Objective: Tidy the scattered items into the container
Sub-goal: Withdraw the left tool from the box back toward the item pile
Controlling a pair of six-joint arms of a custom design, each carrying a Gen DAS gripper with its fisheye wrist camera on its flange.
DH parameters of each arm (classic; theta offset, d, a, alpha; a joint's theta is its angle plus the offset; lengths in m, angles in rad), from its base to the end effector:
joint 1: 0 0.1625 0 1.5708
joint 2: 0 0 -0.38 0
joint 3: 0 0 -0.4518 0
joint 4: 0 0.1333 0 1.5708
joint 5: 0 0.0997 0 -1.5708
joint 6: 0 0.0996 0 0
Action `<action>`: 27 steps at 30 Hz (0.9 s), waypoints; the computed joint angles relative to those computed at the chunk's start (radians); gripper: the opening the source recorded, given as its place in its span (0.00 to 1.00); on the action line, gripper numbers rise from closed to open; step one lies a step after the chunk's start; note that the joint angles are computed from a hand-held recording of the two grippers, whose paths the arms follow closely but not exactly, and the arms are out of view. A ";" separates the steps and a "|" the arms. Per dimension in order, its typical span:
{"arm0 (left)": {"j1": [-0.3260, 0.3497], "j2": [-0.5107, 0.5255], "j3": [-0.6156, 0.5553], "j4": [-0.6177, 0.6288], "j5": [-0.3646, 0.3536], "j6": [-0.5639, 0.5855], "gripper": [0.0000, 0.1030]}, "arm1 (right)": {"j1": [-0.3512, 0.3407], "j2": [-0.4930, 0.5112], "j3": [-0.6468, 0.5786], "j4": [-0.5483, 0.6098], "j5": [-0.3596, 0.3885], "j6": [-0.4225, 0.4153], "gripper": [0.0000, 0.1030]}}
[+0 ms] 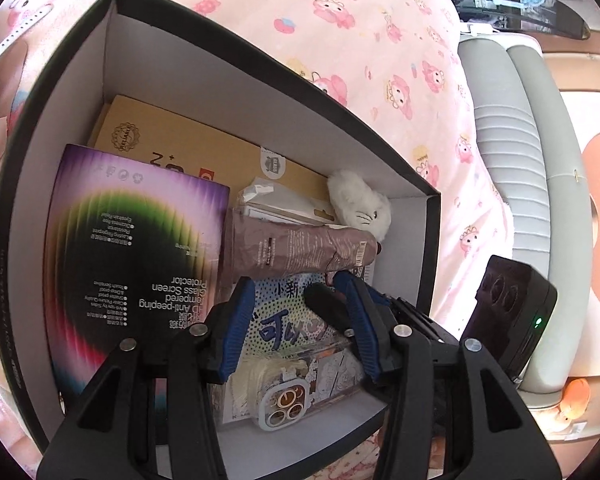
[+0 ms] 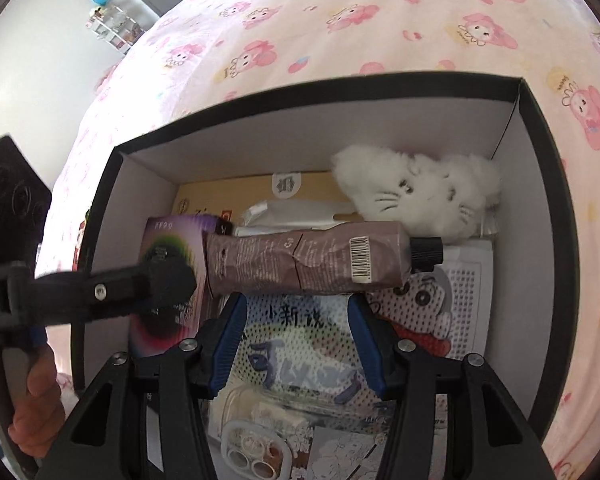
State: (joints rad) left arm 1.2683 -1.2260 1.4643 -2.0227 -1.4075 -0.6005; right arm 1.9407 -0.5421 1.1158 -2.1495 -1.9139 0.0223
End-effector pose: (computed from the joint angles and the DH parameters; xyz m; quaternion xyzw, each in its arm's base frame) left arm -0.0616 -0.6991 0.3386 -0.1557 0.9787 -0.1310 0.0266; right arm 0.3841 -0.7146 0.0200 0.1700 -0.9705 0.0357 0.1670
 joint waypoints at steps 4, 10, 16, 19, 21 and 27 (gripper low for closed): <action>0.004 -0.009 0.010 -0.036 0.002 -0.007 0.48 | -0.006 0.017 -0.048 0.019 0.064 -0.008 0.47; 0.000 -0.035 0.027 -0.022 0.035 -0.021 0.49 | -0.006 0.040 -0.082 -0.024 0.083 -0.017 0.47; -0.028 0.027 -0.063 0.079 0.156 0.030 0.49 | 0.027 -0.035 0.019 -0.172 -0.009 -0.033 0.47; -0.043 0.070 -0.125 0.110 0.232 0.060 0.48 | 0.036 -0.043 0.032 -0.196 -0.080 -0.051 0.47; -0.044 0.099 -0.162 0.122 0.262 0.076 0.48 | 0.028 -0.027 0.006 -0.148 -0.084 -0.038 0.47; -0.002 0.161 -0.252 0.194 0.241 0.083 0.48 | 0.017 0.042 -0.075 -0.068 -0.121 -0.012 0.47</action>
State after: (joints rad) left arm 1.2666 -1.0649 1.2125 -1.8286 -1.1664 -0.5176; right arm 1.9574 -0.5006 1.0412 -2.2180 -2.0351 0.0100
